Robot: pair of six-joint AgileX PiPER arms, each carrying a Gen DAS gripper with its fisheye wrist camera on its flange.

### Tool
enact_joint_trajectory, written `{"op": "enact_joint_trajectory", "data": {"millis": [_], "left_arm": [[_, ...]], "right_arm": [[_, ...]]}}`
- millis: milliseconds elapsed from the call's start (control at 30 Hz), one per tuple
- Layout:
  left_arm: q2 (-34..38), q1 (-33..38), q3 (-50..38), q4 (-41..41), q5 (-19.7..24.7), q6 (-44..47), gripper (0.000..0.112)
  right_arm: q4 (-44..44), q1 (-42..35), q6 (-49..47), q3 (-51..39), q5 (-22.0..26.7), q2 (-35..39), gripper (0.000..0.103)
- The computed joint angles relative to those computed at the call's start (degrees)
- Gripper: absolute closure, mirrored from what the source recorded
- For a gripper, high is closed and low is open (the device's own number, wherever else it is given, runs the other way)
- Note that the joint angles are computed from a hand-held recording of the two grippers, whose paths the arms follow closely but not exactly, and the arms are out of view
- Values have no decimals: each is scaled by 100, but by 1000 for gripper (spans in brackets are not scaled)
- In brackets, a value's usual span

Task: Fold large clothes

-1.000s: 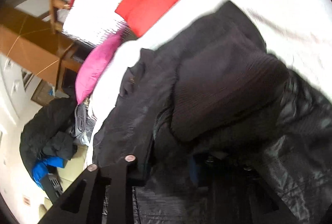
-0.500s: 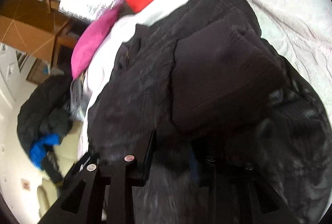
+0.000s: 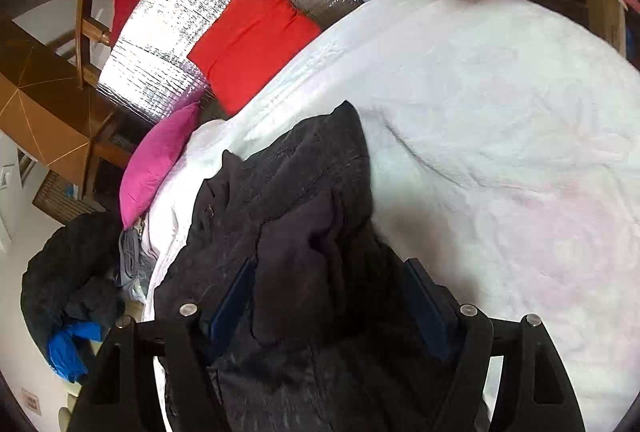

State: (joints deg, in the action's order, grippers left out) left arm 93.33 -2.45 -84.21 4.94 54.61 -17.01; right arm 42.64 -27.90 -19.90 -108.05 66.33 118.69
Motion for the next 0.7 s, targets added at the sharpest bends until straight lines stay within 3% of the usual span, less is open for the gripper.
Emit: {"op": "enact_joint_trajectory", "data": {"millis": [67,133,300,433,700], "left_arm": [[49,11,-35,-72,46,77,34],[-7,25,-40,-88,22,119,34],[-142,-119,83,234,-40,-9,34],[38,-64,-22,157,127,91,34],[-360,-117,229,261,-81,51,34]], "right_arm": [[-630,336,160,3,-330,70,30],[-1114,612,206,238,-743,-29,45],[-768,583,-430,975,-1323,-651,68],[-1167,705,27,679,-1040,-284,68],[-660,394,-32,583,-512,-436,66]]}}
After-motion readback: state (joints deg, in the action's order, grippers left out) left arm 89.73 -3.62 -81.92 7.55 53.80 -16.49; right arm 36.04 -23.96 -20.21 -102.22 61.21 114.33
